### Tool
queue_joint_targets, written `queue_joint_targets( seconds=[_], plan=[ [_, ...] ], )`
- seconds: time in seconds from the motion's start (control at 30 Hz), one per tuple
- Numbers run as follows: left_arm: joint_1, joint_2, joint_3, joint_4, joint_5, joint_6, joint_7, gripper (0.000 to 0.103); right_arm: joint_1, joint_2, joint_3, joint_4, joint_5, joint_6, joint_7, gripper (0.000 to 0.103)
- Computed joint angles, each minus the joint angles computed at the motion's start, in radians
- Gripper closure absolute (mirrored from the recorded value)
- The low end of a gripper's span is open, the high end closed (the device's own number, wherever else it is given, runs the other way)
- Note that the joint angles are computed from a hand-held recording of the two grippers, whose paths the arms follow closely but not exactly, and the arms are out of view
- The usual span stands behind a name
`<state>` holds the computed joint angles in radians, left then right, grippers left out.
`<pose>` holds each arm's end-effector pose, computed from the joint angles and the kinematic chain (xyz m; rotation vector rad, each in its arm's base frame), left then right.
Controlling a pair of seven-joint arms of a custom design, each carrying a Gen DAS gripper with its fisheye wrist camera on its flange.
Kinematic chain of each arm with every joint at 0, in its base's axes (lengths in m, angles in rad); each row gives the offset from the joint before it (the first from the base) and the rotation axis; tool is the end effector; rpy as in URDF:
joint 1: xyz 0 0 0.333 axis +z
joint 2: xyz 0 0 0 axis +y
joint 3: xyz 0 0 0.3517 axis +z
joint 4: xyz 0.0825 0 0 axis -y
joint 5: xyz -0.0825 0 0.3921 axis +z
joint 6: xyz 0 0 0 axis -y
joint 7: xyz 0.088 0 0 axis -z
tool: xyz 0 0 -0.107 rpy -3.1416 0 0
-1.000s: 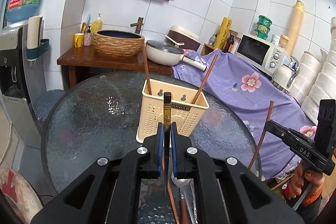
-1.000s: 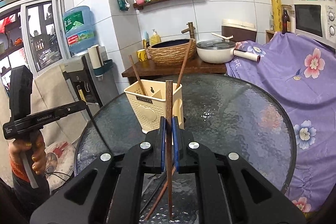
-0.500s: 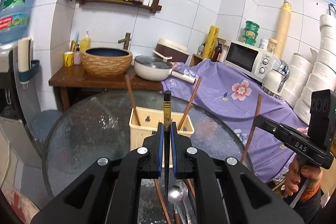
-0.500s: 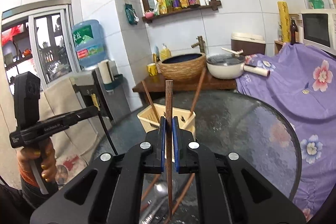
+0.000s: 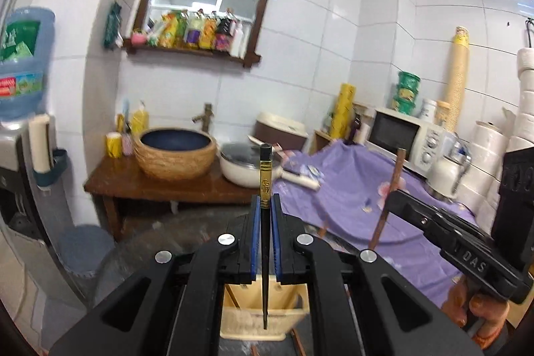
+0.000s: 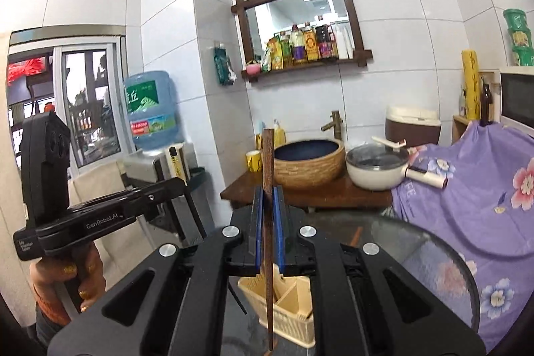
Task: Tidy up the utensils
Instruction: 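Lower both chopsticks into the holder and open both tools, then move both open tools down to the chopsticks and spoons on the glass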
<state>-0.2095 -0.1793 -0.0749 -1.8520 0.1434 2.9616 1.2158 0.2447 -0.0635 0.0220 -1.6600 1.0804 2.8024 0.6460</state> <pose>0.5182 -0.1672 0.7896 -1.4388 1.5280 -1.3365 0.5750 0.1144 0.7806 -1.4845 1.0019 -0.5911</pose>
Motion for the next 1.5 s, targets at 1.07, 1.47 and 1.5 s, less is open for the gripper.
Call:
queue_joint_targets(
  seconds=[1.07, 1.47, 1.5],
  plan=[
    [0.118, 0.218, -0.107, -0.016, -0.080, -0.009, -0.002, 0.097, -0.058, 0.252, 0.145, -0.003, -0.023, 0.323, 0.014, 0.096],
    [0.113, 0.137, -0.092, -0.123, 0.066, 0.076, -0.126, 0.054, -0.096, 0.192, 0.209, 0.009, 0.533, 0.367, -0.554, 0.055],
    [0.119, 0.117, -0.091, -0.146, 0.123, 0.084, -0.178, 0.049, -0.086, 0.177, 0.197, -0.004, 0.565, 0.372, -0.588, 0.055]
  ],
)
